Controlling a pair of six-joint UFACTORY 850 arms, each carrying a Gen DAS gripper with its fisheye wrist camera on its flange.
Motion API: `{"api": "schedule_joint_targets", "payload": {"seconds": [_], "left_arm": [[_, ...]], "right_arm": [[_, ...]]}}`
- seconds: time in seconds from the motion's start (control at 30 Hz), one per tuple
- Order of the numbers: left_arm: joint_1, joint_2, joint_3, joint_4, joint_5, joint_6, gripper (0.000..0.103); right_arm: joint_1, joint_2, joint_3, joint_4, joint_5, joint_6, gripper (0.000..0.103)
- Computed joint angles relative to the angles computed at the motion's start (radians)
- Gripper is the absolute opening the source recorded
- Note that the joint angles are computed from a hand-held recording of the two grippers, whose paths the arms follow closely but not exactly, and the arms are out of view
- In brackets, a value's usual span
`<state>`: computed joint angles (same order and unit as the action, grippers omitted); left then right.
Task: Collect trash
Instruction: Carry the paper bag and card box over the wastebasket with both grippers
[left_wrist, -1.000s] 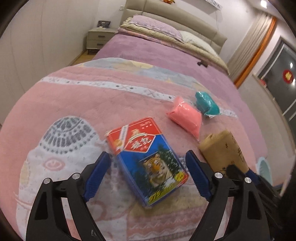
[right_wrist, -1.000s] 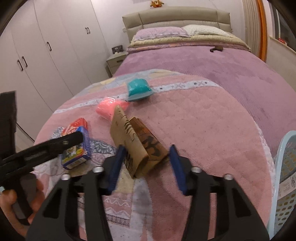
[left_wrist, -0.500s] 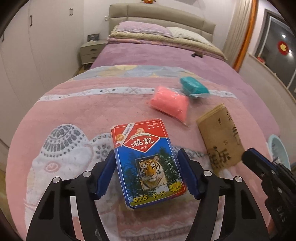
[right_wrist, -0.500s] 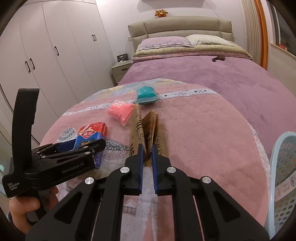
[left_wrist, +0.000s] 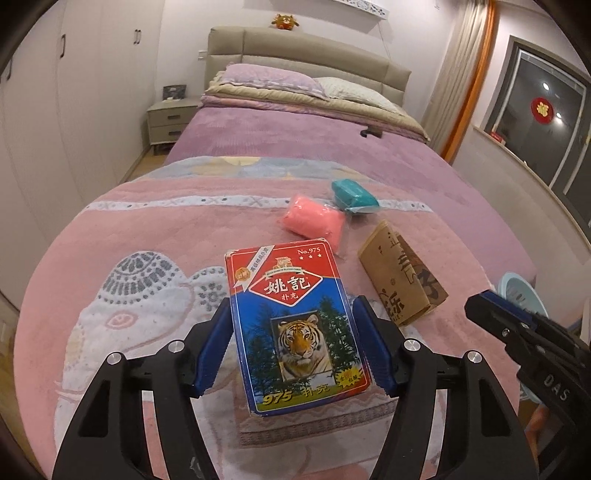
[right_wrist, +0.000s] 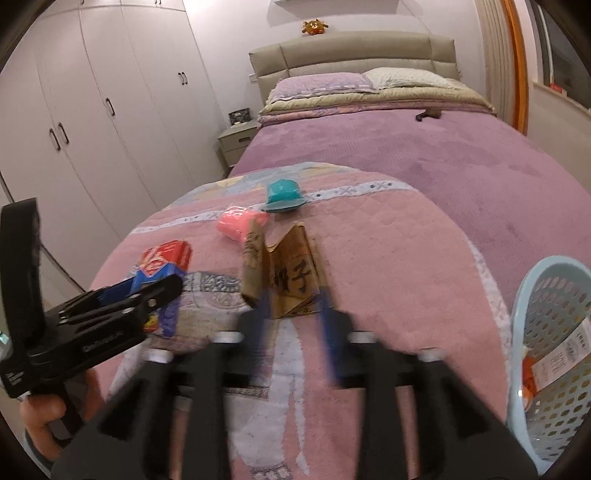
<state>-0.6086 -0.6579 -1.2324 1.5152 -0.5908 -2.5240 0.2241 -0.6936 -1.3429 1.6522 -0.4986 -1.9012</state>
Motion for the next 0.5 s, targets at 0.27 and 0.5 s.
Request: {"api": "schedule_joint_targets", "payload": {"seconds": [0.27,0.5], "left_arm": [[0.012,0.020,0.040,0.057,-0.006,-0.069,0.063],[0.017,0.022,0.054,0.094,0.000,-0.107,0.063]], "right_arm": [[0.024,-0.019,-0.031,-0.031,-0.017,0.002,0.050],[0.084,-0.075,-0.089,-0.147,0.064,0.101,0.038]]}}
